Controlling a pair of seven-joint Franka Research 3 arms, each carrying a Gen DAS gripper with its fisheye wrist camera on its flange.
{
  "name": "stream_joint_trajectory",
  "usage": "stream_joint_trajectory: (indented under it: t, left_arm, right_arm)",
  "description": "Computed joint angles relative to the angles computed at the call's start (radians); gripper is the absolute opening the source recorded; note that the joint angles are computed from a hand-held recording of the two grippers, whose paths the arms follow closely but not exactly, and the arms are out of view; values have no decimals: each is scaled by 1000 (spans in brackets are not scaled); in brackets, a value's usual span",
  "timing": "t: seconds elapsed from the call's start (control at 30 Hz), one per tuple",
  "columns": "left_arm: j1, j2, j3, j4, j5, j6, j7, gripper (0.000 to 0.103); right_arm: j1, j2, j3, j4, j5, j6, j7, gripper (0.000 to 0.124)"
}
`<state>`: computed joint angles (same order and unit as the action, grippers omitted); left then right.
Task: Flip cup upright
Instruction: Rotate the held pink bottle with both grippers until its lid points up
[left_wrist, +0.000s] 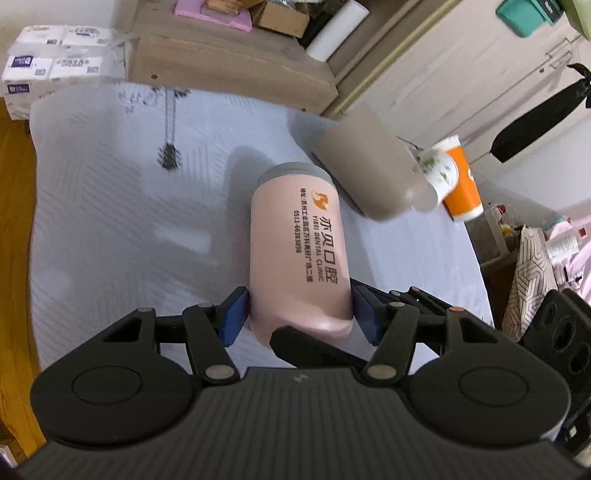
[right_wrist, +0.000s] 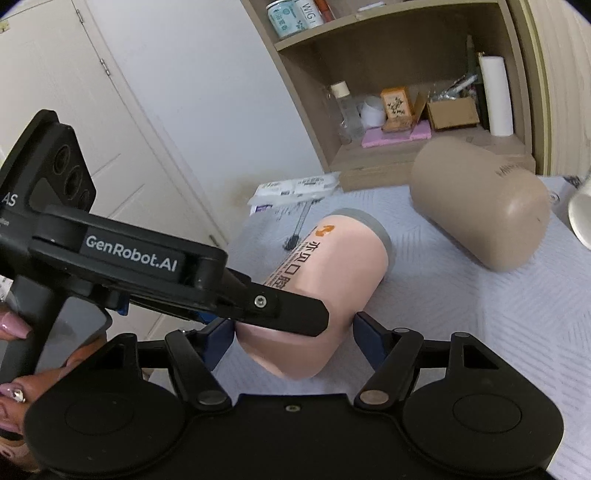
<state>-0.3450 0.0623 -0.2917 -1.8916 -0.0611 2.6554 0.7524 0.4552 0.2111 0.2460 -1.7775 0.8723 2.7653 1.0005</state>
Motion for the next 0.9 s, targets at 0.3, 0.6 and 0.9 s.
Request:
stream_joint_trajectory:
  t: [0.3, 0.6, 0.9]
  left_arm:
    - [-45, 30, -27, 61, 26, -65, -30, 60]
    - [-73, 142, -49, 212, -6, -135, 12, 60]
    - [-67, 238, -71, 324, -92, -188, 66, 61]
  right_arm:
    - [-6, -130, -32, -130, 28, -52, -79, 76]
    - [-24, -195, -90, -184, -20, -138, -93, 76]
    - [-48, -200, -112, -185, -39, -206, -154, 76]
